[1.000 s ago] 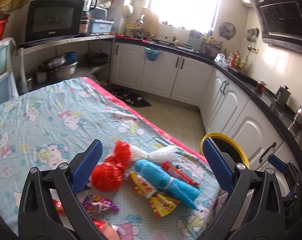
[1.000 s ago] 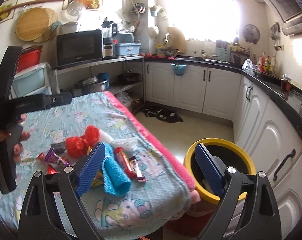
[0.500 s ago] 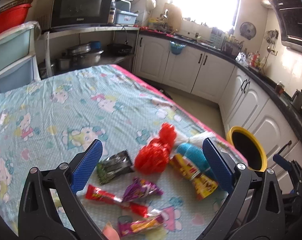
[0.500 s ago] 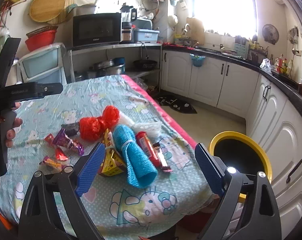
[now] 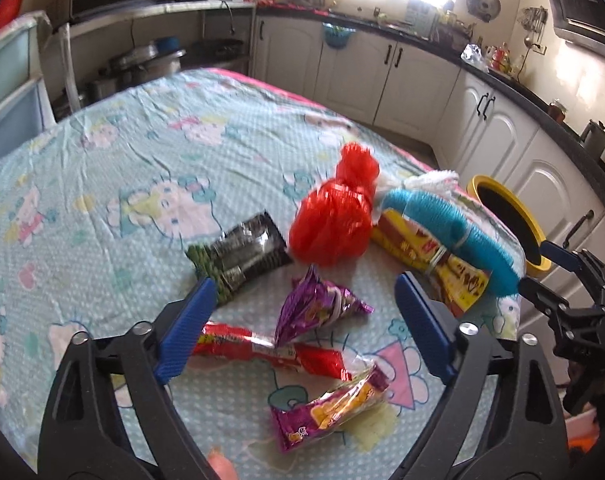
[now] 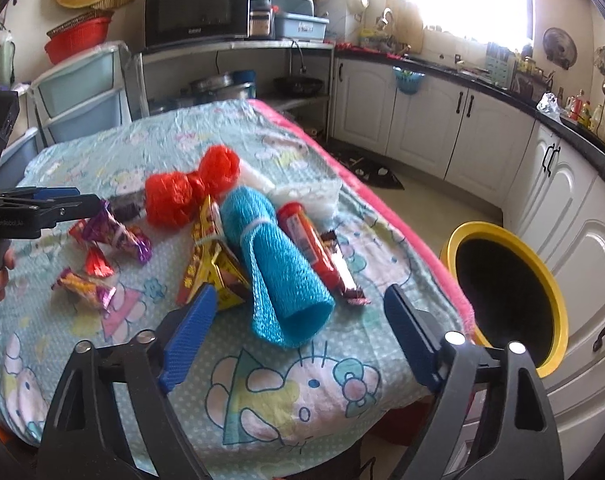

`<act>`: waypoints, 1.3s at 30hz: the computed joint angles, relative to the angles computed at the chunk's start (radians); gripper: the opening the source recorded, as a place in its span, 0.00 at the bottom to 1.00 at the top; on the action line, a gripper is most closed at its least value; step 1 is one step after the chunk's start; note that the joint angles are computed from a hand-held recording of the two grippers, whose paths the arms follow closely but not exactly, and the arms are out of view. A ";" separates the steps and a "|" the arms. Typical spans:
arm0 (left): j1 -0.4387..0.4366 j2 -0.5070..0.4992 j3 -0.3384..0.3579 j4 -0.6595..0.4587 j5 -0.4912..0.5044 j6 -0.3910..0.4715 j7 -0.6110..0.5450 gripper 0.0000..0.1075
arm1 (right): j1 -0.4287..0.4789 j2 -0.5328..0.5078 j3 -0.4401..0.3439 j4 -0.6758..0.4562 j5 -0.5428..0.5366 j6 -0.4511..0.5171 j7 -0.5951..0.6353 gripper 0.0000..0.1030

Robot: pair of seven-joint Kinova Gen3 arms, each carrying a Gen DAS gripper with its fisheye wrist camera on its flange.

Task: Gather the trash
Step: 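Grasp the blue cloth with the right tool while the left tool grasps a purple wrapper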

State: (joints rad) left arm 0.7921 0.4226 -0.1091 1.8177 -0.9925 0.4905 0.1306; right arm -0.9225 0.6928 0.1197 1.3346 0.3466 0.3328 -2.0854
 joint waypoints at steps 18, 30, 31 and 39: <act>-0.024 0.005 -0.059 0.028 0.182 -0.165 -0.194 0.21 | 0.061 0.006 -0.077 -0.001 -0.056 -0.031 0.134 0.04; 0.120 -0.022 -0.167 0.003 0.100 -0.105 -0.123 0.14 | 0.017 -0.058 -0.018 0.070 -0.089 -0.143 0.146 0.03; 0.118 -0.026 -0.158 -0.001 0.083 -0.097 -0.112 0.14 | 0.016 -0.063 -0.014 0.076 -0.092 -0.152 0.150 0.03; 0.090 -0.034 -0.073 -0.073 -0.033 -0.024 -0.065 0.14 | -0.029 -0.115 0.053 0.128 -0.131 -0.236 0.170 0.03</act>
